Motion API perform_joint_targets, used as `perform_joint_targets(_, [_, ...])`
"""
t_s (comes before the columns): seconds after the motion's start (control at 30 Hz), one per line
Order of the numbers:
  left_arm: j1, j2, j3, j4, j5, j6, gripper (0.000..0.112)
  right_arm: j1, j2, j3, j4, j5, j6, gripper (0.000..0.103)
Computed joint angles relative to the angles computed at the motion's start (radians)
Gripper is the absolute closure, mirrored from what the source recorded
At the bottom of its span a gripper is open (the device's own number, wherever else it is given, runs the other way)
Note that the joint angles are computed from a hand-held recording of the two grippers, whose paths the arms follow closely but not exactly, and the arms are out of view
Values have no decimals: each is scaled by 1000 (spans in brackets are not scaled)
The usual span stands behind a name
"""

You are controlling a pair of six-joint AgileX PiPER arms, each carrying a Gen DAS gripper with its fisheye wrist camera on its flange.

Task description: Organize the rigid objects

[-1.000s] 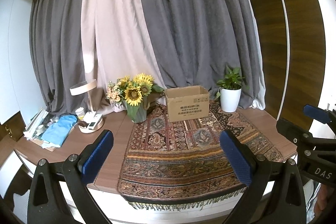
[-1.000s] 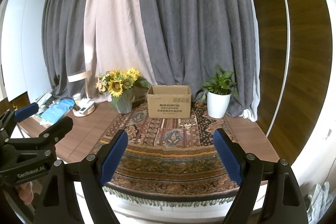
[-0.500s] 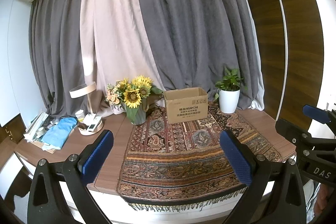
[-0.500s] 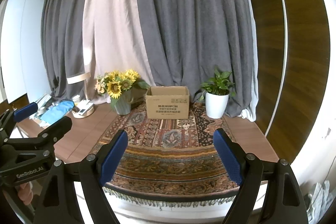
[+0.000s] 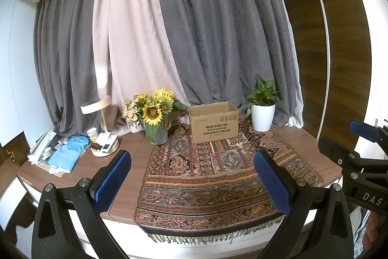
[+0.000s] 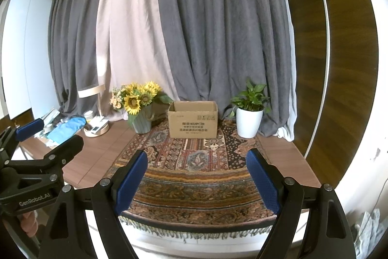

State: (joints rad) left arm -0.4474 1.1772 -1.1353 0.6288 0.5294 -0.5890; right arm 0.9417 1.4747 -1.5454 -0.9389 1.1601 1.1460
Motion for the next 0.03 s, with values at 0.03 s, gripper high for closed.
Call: perform_joint_targets(0.03, [-1, 0, 0, 1, 1, -2, 9, 2, -2, 1, -1, 2, 1, 19])
